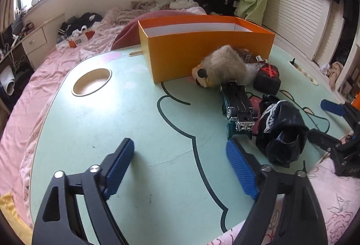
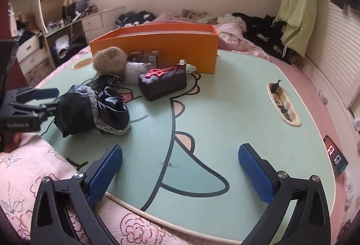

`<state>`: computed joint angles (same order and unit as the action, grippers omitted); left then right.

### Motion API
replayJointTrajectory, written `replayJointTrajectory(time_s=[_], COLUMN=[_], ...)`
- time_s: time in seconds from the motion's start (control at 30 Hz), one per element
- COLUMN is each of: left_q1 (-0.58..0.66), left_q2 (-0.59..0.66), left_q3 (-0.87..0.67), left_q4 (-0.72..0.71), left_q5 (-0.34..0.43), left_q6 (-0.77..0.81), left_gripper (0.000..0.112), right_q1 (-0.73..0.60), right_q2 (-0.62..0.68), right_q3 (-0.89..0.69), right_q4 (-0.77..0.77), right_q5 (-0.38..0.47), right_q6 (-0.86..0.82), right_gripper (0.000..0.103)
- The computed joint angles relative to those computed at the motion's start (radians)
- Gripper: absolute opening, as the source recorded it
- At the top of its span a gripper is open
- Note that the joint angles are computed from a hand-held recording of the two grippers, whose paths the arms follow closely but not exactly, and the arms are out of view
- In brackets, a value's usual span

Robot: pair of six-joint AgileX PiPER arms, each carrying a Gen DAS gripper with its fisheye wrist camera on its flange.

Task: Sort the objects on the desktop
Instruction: 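Carry the blue tin into the box with the left gripper while the right drops the white pom-pom, then reach to the black lace cloth and grasp it with the right gripper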

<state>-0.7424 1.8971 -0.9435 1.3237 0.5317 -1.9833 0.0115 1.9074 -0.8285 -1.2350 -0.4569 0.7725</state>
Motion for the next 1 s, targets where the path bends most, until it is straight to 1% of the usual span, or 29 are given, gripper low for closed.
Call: replayJointTrajectory(time_s=[0.03, 0.07, 0.2, 0.27, 0.53, 0.77, 0.83, 0.87, 0.93, 1.0], left_q1=[-0.005, -0.01, -0.011, -0.011, -0.006, -0.006, -0.005, -0.006, -0.007, -0.007], left_q2=[0.003, 0.01, 0.01, 0.011, 0.007, 0.006, 0.007, 0.007, 0.009, 0.009], left_q3=[0.002, -0.003, 0.002, -0.005, 0.001, 0.002, 0.002, 0.002, -0.001, 0.0], left_q4=[0.007, -0.003, 0.02, 0.017, 0.027, 0.029, 0.031, 0.032, 0.03, 0.032], left_q5=[0.001, 0.009, 0.007, 0.007, 0.003, 0.002, 0.0, -0.001, 0.001, 0.0], left_q6=[-0.014, -0.012, -0.036, -0.028, -0.033, -0.035, -0.038, -0.041, -0.039, -0.041], left_gripper=[0.093, 0.102, 0.103, 0.103, 0.103, 0.103, 0.103, 0.103, 0.103, 0.103], right_q1=[-0.006, -0.007, -0.002, 0.004, -0.005, -0.03, -0.051, -0.068, -0.102, -0.116], right_q2=[0.008, 0.01, 0.013, 0.009, 0.007, 0.015, 0.015, 0.013, -0.006, -0.037], right_q3=[0.0, 0.002, 0.004, 0.0, 0.015, 0.026, 0.033, 0.041, 0.074, 0.101], right_q4=[0.014, 0.024, 0.047, 0.039, 0.073, 0.077, 0.055, 0.044, 0.046, 0.032], right_q5=[-0.013, -0.019, -0.029, -0.024, -0.05, -0.107, -0.148, -0.185, -0.267, -0.331], right_q6=[-0.021, -0.034, -0.058, -0.043, -0.09, -0.11, -0.096, -0.1, -0.139, -0.174], right_gripper=[0.103, 0.103, 0.103, 0.103, 0.103, 0.103, 0.102, 0.099, 0.097, 0.095])
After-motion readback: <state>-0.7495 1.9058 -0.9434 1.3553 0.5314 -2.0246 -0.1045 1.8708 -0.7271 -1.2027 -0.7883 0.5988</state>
